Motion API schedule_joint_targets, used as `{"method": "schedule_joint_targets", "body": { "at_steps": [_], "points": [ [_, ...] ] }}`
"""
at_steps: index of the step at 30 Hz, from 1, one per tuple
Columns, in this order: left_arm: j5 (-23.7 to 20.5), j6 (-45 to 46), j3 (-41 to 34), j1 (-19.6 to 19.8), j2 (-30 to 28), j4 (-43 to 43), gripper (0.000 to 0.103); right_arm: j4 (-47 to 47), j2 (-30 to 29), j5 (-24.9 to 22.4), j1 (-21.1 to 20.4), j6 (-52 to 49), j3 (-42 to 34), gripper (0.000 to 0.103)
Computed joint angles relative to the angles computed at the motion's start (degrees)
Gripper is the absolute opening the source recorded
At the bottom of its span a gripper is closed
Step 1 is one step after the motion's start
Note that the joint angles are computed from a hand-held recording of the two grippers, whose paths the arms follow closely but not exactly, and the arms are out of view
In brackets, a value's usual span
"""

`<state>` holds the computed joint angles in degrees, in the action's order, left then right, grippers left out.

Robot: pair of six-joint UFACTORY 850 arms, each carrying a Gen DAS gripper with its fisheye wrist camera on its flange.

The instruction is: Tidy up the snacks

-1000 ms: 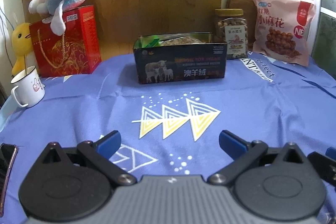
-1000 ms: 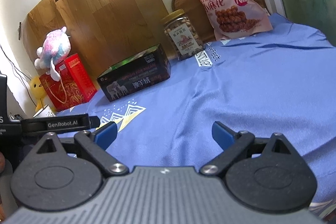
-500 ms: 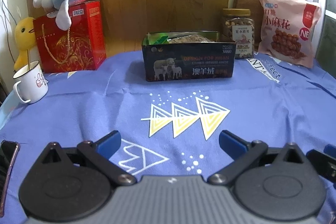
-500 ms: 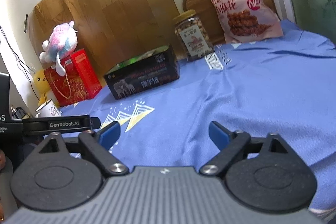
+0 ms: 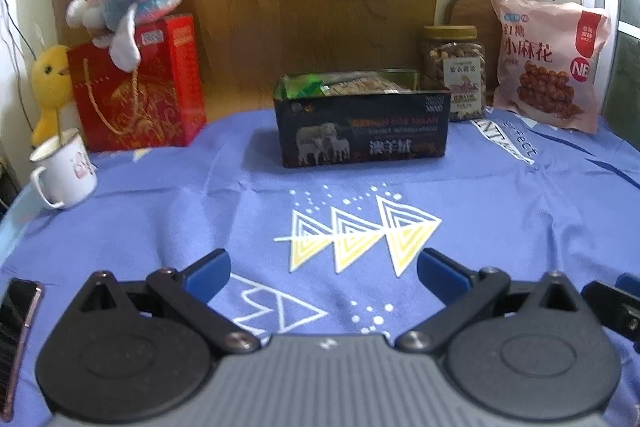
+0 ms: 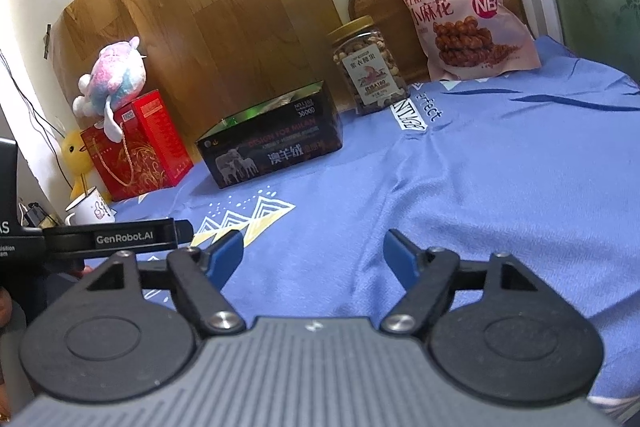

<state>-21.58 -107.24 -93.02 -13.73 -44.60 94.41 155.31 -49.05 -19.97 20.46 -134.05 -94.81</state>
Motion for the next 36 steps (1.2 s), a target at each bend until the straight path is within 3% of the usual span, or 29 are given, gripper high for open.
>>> {"method": "schedule_joint_targets", "body": {
  "at_steps": [9,28,36],
  "points": [
    [-0.62,-5.35,2.17,0.08,1.7,4.72,0.103,0.64,0.97,-1.74,0.09,-1.01,1.61,0.072],
    [-0.64,-1.41,0.97,-0.12,0.49,2.3,0.103,-0.97,0.12,-1.02,-0.1,1.28,0.7,0.073],
    [0.56,-1.41,-0.15,-0.39,0.01,3.46,0.103,4.56,0.31,-1.17,-0.64,-4.24,0.66,0.073]
  ]
}}
